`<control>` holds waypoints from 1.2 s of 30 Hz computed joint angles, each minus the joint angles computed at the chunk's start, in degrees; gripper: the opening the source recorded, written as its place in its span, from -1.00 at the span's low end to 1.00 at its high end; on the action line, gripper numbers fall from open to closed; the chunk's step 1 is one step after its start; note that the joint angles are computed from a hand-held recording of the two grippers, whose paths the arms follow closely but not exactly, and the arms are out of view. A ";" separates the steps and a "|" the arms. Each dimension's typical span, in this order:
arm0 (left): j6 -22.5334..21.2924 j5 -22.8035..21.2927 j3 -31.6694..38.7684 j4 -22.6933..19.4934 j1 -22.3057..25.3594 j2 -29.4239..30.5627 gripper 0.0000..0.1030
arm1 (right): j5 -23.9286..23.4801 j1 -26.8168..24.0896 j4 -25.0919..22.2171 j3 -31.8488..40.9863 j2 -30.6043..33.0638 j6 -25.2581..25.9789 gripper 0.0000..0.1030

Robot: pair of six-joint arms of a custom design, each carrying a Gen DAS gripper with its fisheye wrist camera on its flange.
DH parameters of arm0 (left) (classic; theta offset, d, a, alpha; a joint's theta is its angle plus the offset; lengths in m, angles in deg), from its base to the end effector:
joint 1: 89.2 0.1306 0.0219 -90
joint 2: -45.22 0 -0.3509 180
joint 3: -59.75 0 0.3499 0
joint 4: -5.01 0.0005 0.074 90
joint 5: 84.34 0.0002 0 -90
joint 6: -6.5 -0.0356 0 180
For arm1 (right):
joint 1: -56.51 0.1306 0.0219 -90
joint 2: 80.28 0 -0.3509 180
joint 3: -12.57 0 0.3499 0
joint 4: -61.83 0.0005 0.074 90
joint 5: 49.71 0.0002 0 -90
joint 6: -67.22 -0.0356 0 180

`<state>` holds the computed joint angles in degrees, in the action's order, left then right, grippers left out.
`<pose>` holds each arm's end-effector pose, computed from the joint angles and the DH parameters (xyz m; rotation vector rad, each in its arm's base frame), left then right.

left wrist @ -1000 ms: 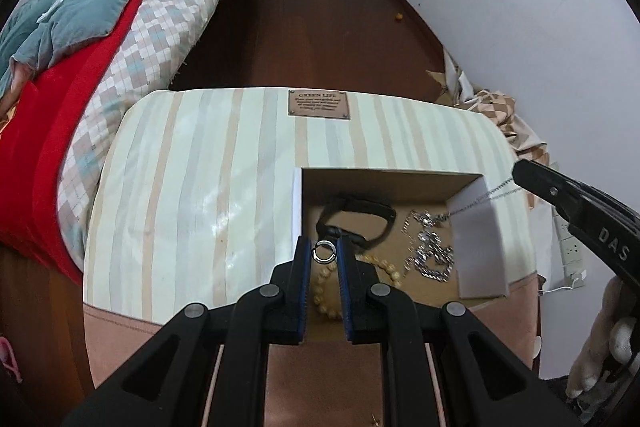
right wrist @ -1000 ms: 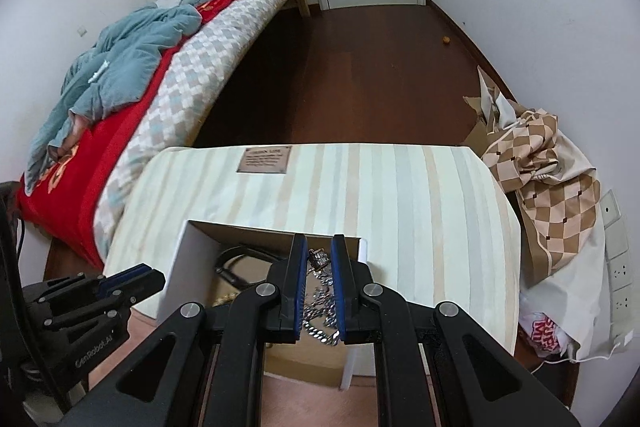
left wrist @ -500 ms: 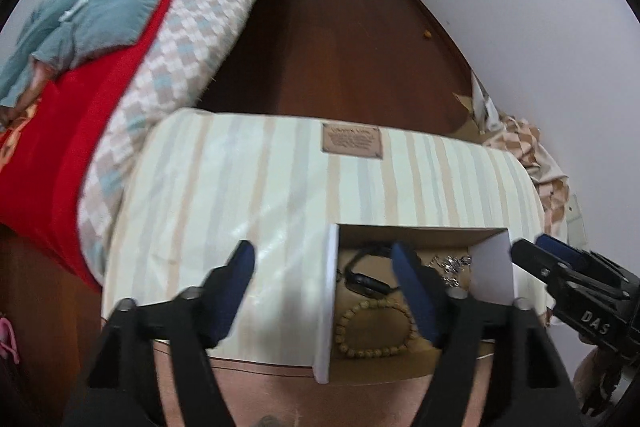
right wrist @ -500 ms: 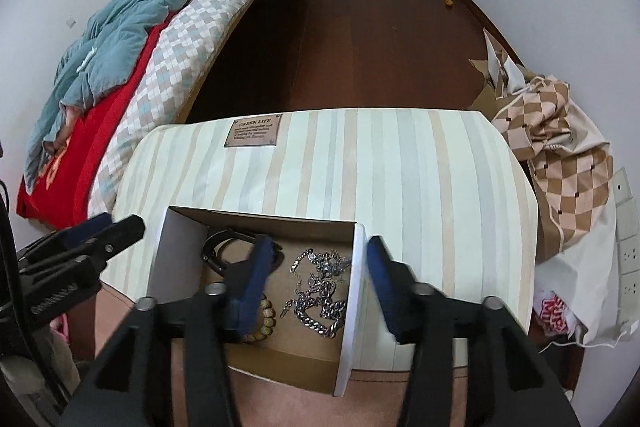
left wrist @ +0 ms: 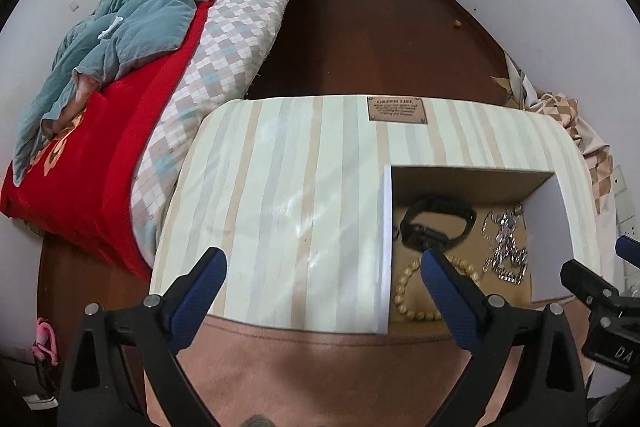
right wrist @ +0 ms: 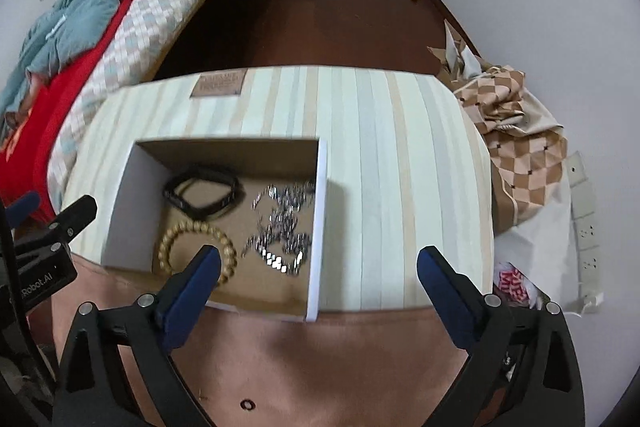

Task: Organize jewelry
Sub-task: 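Withdraw both tools from the box, then lower the right tool to the small black ring on the mat and close it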

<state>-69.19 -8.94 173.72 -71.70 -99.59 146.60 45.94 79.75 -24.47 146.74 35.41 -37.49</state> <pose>0.4734 -0.0782 0.4532 -0.1680 2.6368 0.2007 0.5042 0.2122 0.4563 -0.1776 2.7380 0.0468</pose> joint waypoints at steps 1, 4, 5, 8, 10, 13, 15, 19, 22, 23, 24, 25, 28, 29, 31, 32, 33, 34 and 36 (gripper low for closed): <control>0.00 -0.34 -0.50 0.06 -0.06 -0.43 0.93 | 0.34 0.35 0.36 -1.20 -0.78 -0.18 0.95; 0.18 -1.01 -1.57 0.06 -0.10 -1.90 0.93 | 0.78 1.27 1.04 -3.15 -2.37 -0.95 0.97; 0.26 -1.41 -1.78 0.04 -0.18 -2.32 0.93 | 0.68 1.49 1.18 -3.59 -2.79 -1.21 0.97; 0.66 -1.81 -2.23 -0.50 -0.23 -3.53 0.93 | 1.04 2.19 1.35 -4.26 -4.00 -1.96 0.97; 0.82 -2.65 -2.38 -0.93 -0.36 -4.19 0.93 | 1.53 2.57 1.19 -4.04 -4.42 -2.36 0.97; 1.19 -3.49 -2.92 -0.99 -0.57 -5.68 0.93 | 2.51 3.20 0.77 -3.75 -5.37 -2.79 0.97; 1.36 -4.20 -3.15 -1.00 -0.82 -6.58 0.93 | 3.08 3.42 0.43 -3.42 -5.83 -2.83 0.97; 1.65 -6.51 -3.66 -1.05 -1.94 -8.81 0.93 | 4.67 4.14 -0.09 -3.29 -7.49 -3.32 0.97; 1.91 -7.83 -4.02 -1.08 -2.85 -10.58 0.93 | 5.71 4.64 -0.43 -4.00 -9.15 -4.33 0.97; 2.03 -8.07 -4.13 -1.14 -3.05 -11.07 0.93 | 6.05 4.79 -0.50 -4.38 -9.76 -4.53 0.97; 2.14 -8.21 -4.26 -1.21 -3.27 -11.69 0.93 | 6.37 4.95 -0.55 -4.76 -10.38 -4.78 0.97; 2.22 -8.28 -4.44 -1.22 -3.46 -12.21 0.93 | 6.58 5.16 -0.51 -5.25 -11.30 -5.11 0.97; 2.52 -8.53 -5.00 -1.41 -4.12 -14.00 0.93 | 7.82 5.97 -0.35 -6.42 -13.48 -5.69 0.97; 2.60 -8.53 -5.18 -1.43 -4.32 -14.46 0.93 | 8.25 6.26 -0.23 -6.79 -14.14 -5.81 0.97; 2.83 -8.94 -6.10 -1.07 -4.99 -15.96 0.93 | 9.33 7.01 0.45 -8.11 -16.05 -6.43 0.97; 3.01 -9.18 -6.57 -0.98 -5.29 -16.61 0.93 | 9.79 7.42 0.57 -8.34 -16.50 -6.65 0.97; 3.14 -9.41 -7.16 -0.87 -5.57 -17.32 0.93 | 10.11 7.73 0.68 -8.80 -17.11 -6.77 0.97; 3.37 -9.77 -7.77 -0.85 -5.87 -17.96 0.93 | 10.15 8.11 0.86 -9.71 -18.03 -7.03 0.97; 3.76 -10.09 -9.32 -0.74 -6.24 -19.20 0.93 | 9.37 8.38 1.37 -12.04 -19.80 -7.37 0.97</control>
